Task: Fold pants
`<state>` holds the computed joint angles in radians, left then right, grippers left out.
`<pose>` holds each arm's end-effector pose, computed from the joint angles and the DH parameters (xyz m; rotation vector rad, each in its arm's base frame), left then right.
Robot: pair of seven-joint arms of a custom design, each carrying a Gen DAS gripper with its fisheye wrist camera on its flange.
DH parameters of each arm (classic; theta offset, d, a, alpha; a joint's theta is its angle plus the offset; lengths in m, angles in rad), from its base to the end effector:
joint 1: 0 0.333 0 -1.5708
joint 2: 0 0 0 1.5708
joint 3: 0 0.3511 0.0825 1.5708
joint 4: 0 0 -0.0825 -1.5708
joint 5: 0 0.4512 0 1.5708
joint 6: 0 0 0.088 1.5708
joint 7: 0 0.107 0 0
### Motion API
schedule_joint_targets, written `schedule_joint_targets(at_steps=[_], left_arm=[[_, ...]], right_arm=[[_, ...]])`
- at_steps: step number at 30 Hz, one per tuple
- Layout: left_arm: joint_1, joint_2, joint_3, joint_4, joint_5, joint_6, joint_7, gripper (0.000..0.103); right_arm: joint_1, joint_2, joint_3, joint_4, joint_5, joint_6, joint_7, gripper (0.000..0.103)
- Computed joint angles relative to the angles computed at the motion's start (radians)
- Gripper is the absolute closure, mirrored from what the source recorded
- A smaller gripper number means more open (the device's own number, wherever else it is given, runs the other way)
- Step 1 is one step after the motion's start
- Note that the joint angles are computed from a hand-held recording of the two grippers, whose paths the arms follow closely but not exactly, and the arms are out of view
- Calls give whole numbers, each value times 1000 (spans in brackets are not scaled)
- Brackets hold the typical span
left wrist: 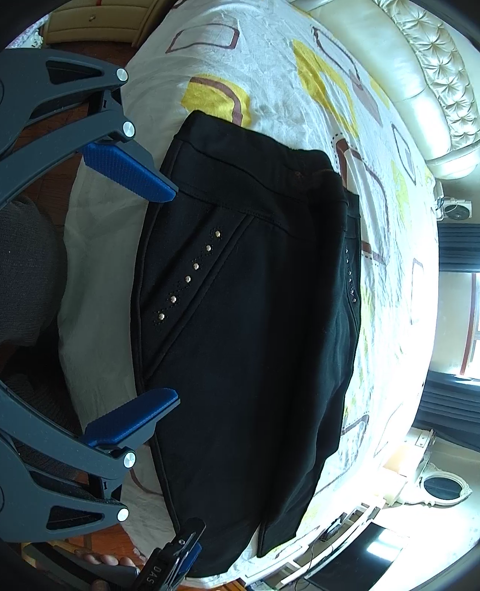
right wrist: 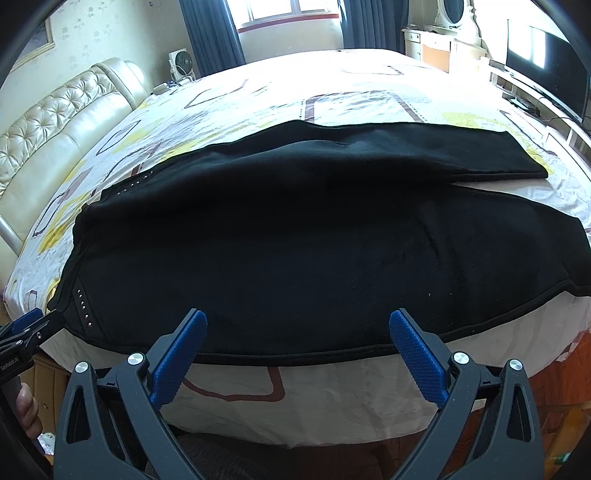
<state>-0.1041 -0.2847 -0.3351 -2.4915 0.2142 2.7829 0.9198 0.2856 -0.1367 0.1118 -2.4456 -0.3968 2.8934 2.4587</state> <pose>0.4705 -0.2353 0.4396 -1.9383 1.9034 -0.6716 0.5005 0.2354 0.4046 -1.7014 1.9394 -0.3989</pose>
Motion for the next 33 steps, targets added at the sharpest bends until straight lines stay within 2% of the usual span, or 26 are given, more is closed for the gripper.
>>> schedule_joint_targets(at_steps=[3, 5, 7, 11, 15, 17, 19, 22, 26, 29, 33], left_arm=[[-159, 7, 158, -6, -302, 27, 269, 2], [-211, 9, 218, 8, -459, -5, 396, 2], [-188, 16, 220, 34, -492, -78, 430, 2], [-133, 42, 242, 84, -570, -222, 531, 2], [-116, 45, 333, 96, -858, -209, 773, 2], [-94, 76, 365, 132, -966, -203, 871, 2], [-62, 142, 389, 204, -1034, -234, 965, 2], [-2, 270, 396, 341, -1066, -302, 1036, 2], [77, 452, 372, 533, -1098, -392, 1098, 2], [133, 572, 334, 664, -1127, -463, 1100, 2], [215, 682, 264, 782, -1203, -544, 1133, 2]], right_arm=[[40, -5, -28, -5, 113, 12, -117, 4], [52, -10, -35, -5, 151, 23, -179, 4], [64, -16, -42, -2, 180, 37, -251, 4], [52, -11, -30, 23, 152, 43, -320, 4], [79, 29, -60, 67, 253, 49, -485, 4], [76, 52, -59, 91, 279, 53, -537, 4], [74, 81, -57, 122, 322, 55, -589, 4], [73, 125, -47, 166, 432, 63, -689, 4], [48, 187, -19, 233, 518, 59, -764, 4], [21, 225, 10, 272, 590, 53, -818, 4], [-31, 272, 66, 319, 754, 32, -946, 4]])
